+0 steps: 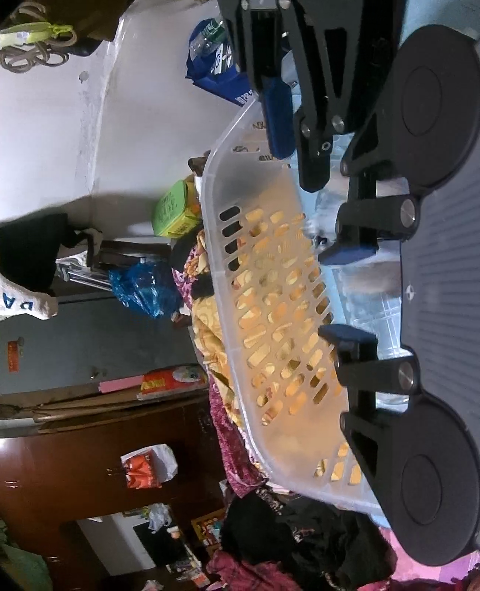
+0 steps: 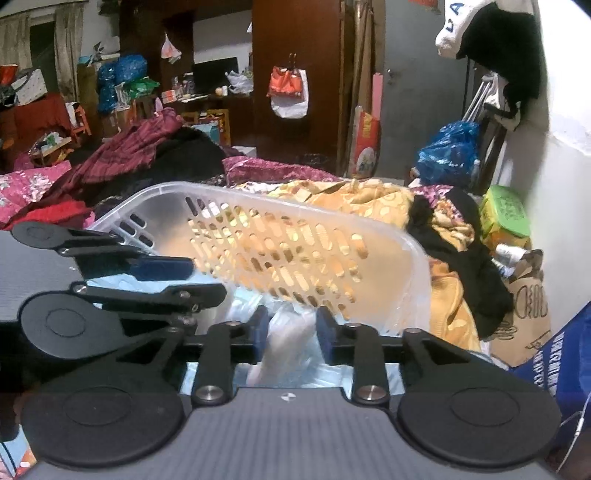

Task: Organize objects
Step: 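Carry the plush socks with both tools into the basket on the bed and release, then grasp the small pink box with the left tool while the right tool grasps the bagged red ball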

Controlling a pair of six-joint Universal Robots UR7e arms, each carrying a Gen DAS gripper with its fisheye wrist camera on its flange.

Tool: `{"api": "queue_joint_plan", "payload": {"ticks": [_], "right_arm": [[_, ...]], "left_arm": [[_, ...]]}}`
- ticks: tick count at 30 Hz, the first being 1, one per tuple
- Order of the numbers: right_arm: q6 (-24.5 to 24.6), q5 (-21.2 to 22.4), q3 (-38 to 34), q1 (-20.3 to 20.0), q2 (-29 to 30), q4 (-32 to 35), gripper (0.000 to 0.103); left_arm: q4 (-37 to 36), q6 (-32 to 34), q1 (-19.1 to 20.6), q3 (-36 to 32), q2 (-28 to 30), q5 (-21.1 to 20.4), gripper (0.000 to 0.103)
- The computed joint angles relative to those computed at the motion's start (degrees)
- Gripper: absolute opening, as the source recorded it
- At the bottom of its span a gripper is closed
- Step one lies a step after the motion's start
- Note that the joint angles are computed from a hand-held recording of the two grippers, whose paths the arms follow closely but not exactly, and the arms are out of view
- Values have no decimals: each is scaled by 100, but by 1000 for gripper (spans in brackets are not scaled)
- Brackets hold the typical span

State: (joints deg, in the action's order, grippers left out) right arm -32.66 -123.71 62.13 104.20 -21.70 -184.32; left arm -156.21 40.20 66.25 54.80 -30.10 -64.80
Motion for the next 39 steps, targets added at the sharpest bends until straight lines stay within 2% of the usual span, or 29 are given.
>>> {"api": "queue_joint_plan", "payload": {"ticks": [2, 4, 5, 6, 7, 8, 9, 12, 15, 18, 21, 25, 28, 30, 33, 36, 37, 39], "right_arm": [[20, 49, 42, -1, -54, -30, 39], [-24, 147, 243, 15, -163, -328, 48], [-40, 210, 353, 25, -215, -541, 60], [-53, 329, 542, 32, -299, -827, 75], [-102, 539, 802, 31, -402, -1210, 82], [-185, 726, 1061, 26, -498, -1584, 93], [-284, 891, 1315, 25, -571, -2010, 97], [-513, 1172, 2009, 22, -758, -3074, 102], [-586, 1330, 2570, 8, -917, -3849, 103], [-566, 1256, 2863, -8, -987, -4233, 103], [-577, 1220, 3077, -70, -945, -4546, 103], [-365, 1335, 3488, -271, -829, -4828, 103], [-191, 1493, 3631, -461, -629, -5098, 103], [32, 1690, 3730, -613, -590, -5075, 103], [281, 1917, 3814, -796, -621, -4825, 103], [377, 1828, 3809, -848, -660, -4576, 90], [409, 1914, 3828, -886, -704, -4453, 88], [442, 2053, 3897, -952, -772, -4267, 79]], "left_arm": [[-179, -30, 1, 177, -138, -140, 54], [-530, 42, -6, 444, -330, -345, 68], [-728, 86, -13, 629, -462, -443, 72], [-896, 114, -17, 833, -618, -568, 81], [-1040, 135, -17, 1081, -814, -698, 86], [-1153, 180, -21, 1306, -994, -789, 86], [-1283, 277, -38, 1577, -1208, -811, 86], [-1740, 697, -150, 2220, -1708, -507, 86], [-2052, 917, -235, 2721, -2219, -216, 88], [-1874, 722, -180, 2952, -2550, -217, 92], [-2050, 584, 34, 3221, -2648, -481, 92], [-2385, 460, 478, 3618, -2564, -1048, 92], [-2175, 230, 794, 3613, -2406, -1437, 92], [-1813, 4, 946, 3459, -2278, -1599, 92], [-1598, -144, 987, 3204, -2018, -1465, 92], [-1795, -70, 930, 3078, -1807, -1205, 92], [-1713, -125, 934, 3004, -1764, -1201, 92], [-1489, -300, 947, 2849, -1695, -1205, 92]]}}
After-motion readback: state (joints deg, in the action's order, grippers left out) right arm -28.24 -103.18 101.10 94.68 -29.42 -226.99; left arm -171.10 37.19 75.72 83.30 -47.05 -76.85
